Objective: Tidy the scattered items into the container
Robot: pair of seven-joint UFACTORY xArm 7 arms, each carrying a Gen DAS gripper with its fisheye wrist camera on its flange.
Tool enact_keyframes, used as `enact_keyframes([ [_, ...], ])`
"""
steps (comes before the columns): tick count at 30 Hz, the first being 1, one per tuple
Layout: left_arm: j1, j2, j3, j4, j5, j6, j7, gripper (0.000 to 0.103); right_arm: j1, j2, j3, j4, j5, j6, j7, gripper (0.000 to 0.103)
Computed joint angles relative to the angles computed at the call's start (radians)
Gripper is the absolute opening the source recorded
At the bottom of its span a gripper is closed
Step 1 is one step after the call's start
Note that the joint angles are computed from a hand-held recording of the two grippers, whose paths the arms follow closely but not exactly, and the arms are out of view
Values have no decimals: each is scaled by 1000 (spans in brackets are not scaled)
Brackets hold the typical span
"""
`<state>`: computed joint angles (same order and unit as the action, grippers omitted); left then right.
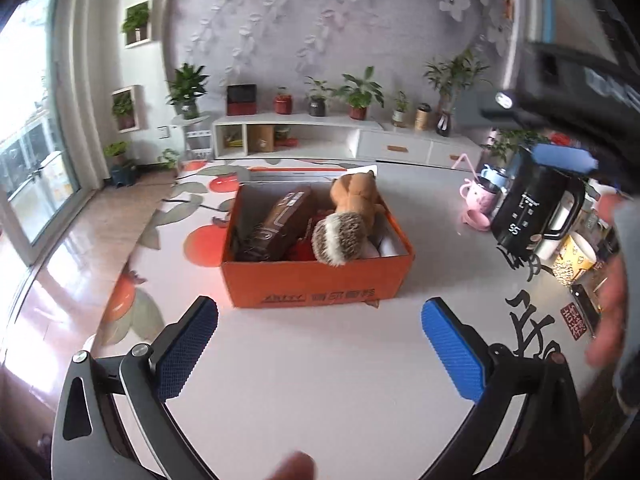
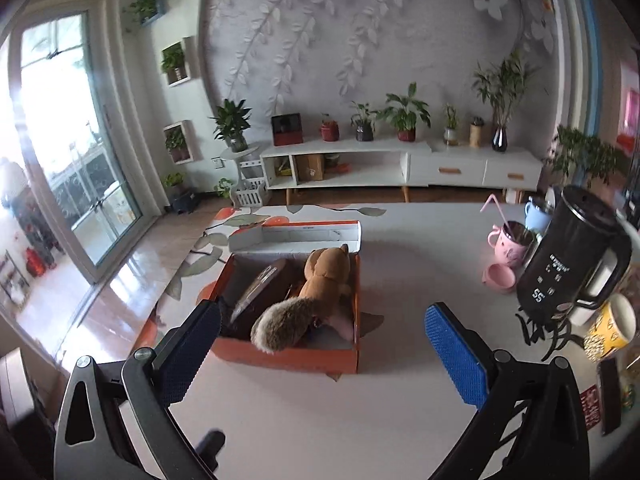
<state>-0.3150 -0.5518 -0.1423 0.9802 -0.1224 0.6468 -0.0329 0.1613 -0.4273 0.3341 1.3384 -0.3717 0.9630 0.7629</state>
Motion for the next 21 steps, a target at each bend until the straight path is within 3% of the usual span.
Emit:
enact_keyframes([
  [3, 30, -61, -36, -45, 57, -23, -20, 103, 9, -37, 40, -10, -27, 47, -1, 103],
  [8, 17, -132, -25, -83, 49, 1, -36, 103, -5, -96, 101, -34, -56, 146, 50, 103],
  [14, 39, -207, -22, -121, 68, 27, -53, 103, -11, -187, 112, -114, -44, 144, 79, 103],
  [21, 52, -179, 3, -71, 73, 80, -27, 103, -34, -139, 146, -84, -43, 176, 65, 103],
])
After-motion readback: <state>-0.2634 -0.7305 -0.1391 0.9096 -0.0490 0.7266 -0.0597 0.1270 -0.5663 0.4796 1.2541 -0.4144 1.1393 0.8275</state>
